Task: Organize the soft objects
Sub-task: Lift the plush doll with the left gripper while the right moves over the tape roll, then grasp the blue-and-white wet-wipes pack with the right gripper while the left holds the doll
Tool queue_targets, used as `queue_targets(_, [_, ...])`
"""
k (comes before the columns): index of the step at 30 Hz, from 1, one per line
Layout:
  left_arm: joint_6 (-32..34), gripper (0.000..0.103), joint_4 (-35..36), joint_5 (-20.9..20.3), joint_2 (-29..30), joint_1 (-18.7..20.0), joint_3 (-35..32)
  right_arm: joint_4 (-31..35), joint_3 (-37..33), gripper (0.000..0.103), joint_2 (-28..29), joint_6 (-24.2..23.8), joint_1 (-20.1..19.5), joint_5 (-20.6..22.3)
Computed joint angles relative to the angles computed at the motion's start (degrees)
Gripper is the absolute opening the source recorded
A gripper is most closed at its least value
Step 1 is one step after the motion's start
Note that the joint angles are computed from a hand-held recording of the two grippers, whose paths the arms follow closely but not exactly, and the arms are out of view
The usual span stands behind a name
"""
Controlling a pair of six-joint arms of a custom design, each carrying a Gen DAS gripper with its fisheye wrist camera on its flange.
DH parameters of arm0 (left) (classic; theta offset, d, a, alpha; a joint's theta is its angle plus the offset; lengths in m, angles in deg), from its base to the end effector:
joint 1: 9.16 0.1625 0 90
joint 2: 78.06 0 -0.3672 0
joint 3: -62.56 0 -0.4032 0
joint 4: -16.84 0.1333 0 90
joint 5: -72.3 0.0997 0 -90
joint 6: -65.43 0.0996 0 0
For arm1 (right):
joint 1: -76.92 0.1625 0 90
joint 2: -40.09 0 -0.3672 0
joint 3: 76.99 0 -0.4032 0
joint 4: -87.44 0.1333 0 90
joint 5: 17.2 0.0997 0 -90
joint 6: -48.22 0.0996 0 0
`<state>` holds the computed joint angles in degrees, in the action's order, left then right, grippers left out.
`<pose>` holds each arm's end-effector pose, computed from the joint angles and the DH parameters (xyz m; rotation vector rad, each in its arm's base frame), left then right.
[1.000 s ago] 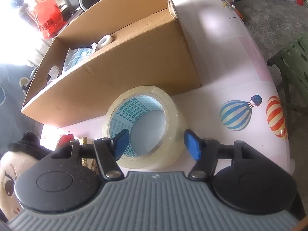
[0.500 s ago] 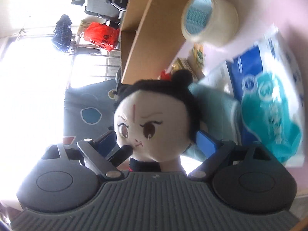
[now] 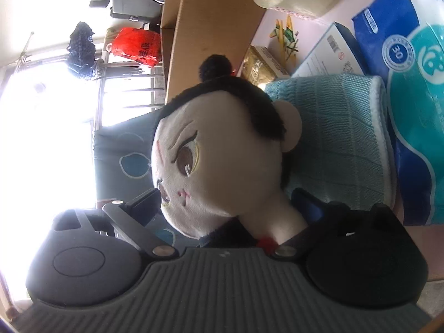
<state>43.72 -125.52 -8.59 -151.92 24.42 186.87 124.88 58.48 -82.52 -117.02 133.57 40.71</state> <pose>-0.3022 -0.3796 0.1094 0.9009 2.8963 -0.1915 0.0608 -0.2464 0.2535 0.7888 2.4094 -1.0155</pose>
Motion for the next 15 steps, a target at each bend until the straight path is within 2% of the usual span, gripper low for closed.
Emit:
queue_targets(2, [1.81,0.08,-0.37,0.76,-0.74,-1.38,0.62,3.42,-0.71,0.101,-2.75,-1.56,-0.27,-1.01])
queue_targets(3, [2.64,0.08,-0.68,0.67,-1.06,-1.86,0.8,3.94,-1.68,0.101,-3.11,-1.27,1.37,0.38])
queue_targets(5, [3.01,0.08,-1.64,-0.48,-1.21,-2.08,0.89,5.28,-4.57,0.101,-2.55,-2.06,5.81,5.24])
queue_targets(8, [3.4,0.08,-2.66,-2.1,0.08,-0.9,0.48,4.65,-7.97,0.101,1.18,-1.96,12.83,14.18])
queue_targets(11, [3.09,0.079,-1.05,-2.86,1.99,-0.62,-0.76,5.71,-8.4,0.097,2.2,-3.07,12.58,17.11])
queue_targets(15, [3.39,0.08,-0.37,-2.43,2.47,-0.68,-0.8,7.59,-5.98,0.092,-0.77,-6.89,4.25,11.0])
